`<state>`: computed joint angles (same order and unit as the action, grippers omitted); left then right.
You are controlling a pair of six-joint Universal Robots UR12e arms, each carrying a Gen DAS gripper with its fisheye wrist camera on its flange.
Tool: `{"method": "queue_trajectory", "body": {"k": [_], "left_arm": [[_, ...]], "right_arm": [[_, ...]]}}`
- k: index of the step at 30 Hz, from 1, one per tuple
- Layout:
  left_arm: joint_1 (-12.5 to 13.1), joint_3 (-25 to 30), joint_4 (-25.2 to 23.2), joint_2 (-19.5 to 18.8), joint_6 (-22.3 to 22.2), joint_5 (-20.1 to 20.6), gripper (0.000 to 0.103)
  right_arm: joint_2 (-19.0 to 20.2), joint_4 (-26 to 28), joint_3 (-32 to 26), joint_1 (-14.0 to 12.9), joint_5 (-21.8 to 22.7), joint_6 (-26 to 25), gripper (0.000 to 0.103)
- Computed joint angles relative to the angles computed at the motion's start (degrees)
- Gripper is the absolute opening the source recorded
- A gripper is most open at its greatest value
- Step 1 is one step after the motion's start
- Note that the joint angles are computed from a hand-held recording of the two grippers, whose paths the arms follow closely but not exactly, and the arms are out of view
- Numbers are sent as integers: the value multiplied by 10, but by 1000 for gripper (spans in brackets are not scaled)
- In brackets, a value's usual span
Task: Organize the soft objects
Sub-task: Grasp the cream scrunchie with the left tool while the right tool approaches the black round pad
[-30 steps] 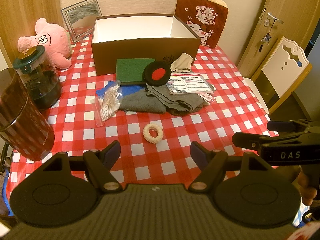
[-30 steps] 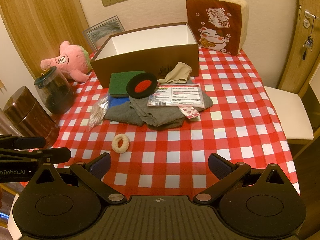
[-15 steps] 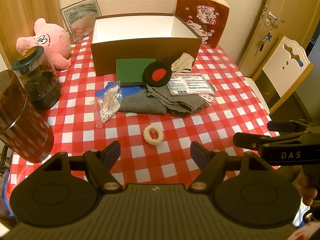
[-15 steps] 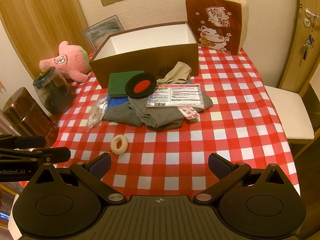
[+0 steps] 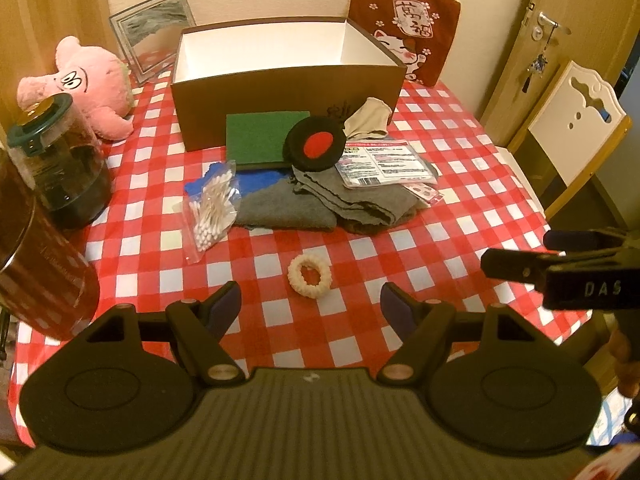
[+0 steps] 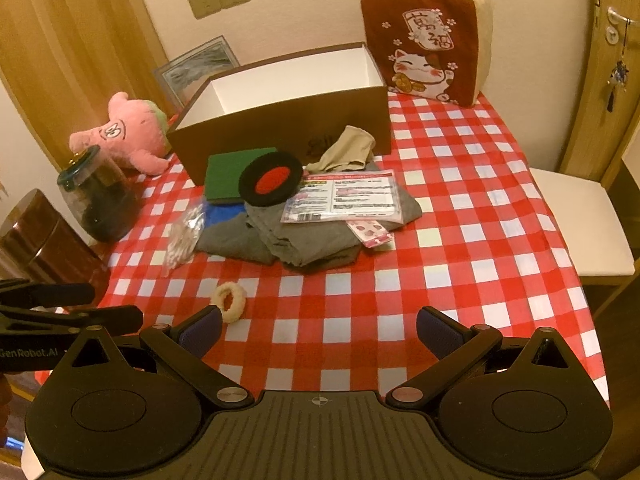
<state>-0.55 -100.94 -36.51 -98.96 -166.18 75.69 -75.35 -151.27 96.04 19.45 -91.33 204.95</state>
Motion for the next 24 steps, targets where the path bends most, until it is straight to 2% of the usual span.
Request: {"method": "queue_trajectory", "body": {"k": [7,10,13,24], "left_arm": [[-7,5,15,-20,13,2,74],[-11,10,15,-31,21,6,68],[-14,15,13,-42,19,11,68],[-23,28,29,-82,24,16,67]], "right_arm": [[6,-19,4,-13,6,6,103],[9,-23,5,-18,8,12,103],[12,-27,7,-23,12,13,103],[22,-13,7,-37,23,15,103]]}}
